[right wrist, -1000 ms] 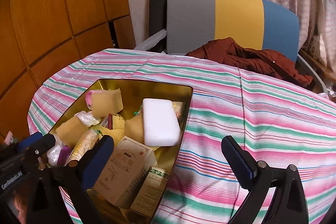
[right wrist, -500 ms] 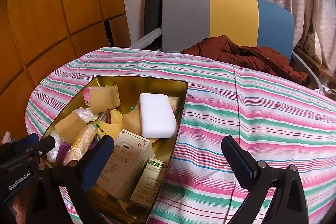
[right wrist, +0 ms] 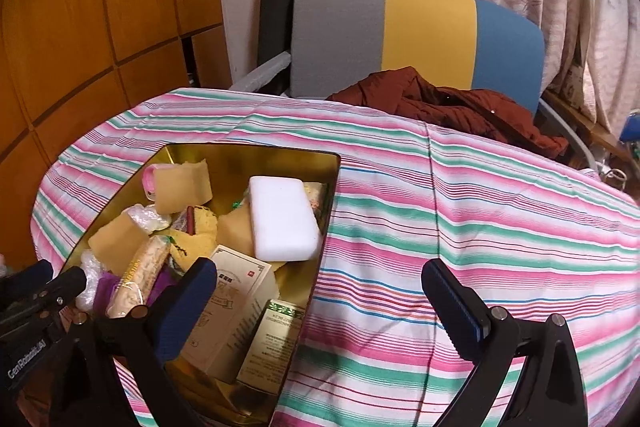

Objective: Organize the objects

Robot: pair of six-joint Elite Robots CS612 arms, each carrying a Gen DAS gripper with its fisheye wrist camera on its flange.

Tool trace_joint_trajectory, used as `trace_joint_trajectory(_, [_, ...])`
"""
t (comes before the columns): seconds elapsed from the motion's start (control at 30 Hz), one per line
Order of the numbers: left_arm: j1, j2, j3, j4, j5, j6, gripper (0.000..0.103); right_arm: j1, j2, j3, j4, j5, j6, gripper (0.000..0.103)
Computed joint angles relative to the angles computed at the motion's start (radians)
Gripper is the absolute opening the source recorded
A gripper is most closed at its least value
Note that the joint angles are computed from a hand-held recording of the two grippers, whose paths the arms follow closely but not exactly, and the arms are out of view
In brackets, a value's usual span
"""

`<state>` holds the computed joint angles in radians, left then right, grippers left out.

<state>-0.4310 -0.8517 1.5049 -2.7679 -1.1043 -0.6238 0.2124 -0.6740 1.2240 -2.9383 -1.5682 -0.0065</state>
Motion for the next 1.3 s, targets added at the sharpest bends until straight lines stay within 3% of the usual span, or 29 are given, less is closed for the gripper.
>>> trace_joint_trajectory(0.4, [-0.002, -0.009, 0.007, 0.015, 0.010, -0.002, 0.051, -0.002, -0.012, 0.011, 0.004, 0.038, 0.010, 0.103])
trace_joint_trajectory(1.3, [0.003, -0.014, 0.007, 0.031, 0.008, -0.016, 0.051, 0.015, -0.013, 0.015, 0.011, 0.046, -0.028, 0.103])
